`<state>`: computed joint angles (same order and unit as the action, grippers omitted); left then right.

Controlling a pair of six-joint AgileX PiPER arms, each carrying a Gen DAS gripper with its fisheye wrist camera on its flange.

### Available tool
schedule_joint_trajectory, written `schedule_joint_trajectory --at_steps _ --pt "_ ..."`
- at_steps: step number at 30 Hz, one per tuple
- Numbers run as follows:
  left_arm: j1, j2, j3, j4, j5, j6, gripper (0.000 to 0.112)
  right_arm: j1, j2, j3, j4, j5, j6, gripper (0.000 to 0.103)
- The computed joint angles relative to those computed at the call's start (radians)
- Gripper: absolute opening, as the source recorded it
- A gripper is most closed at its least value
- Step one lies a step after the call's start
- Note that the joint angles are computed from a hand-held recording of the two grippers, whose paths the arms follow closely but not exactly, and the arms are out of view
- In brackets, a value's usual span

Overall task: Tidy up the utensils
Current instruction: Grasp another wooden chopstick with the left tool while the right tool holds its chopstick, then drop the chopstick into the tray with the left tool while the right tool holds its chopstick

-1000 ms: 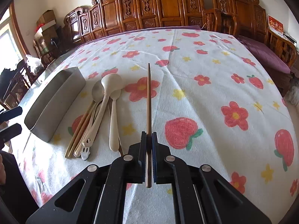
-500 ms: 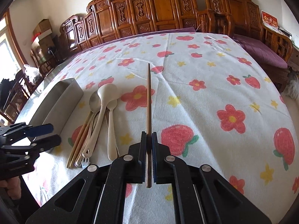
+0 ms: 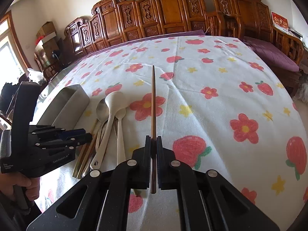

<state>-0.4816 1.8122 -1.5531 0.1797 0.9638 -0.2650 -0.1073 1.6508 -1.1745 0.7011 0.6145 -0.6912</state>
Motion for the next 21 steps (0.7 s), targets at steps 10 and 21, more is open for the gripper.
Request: schedule_joint_trajectory --at_steps 10,21 --pt "0.018 -0.031 0.004 0.020 0.012 0.005 0.004 0.016 -0.012 0.009 -0.010 -0.005 0.005 0.006" --pt "0.042 -0.106 -0.018 0.013 0.019 0.013 0.004 0.039 -0.026 0.018 -0.025 -0.009 0.019 0.006"
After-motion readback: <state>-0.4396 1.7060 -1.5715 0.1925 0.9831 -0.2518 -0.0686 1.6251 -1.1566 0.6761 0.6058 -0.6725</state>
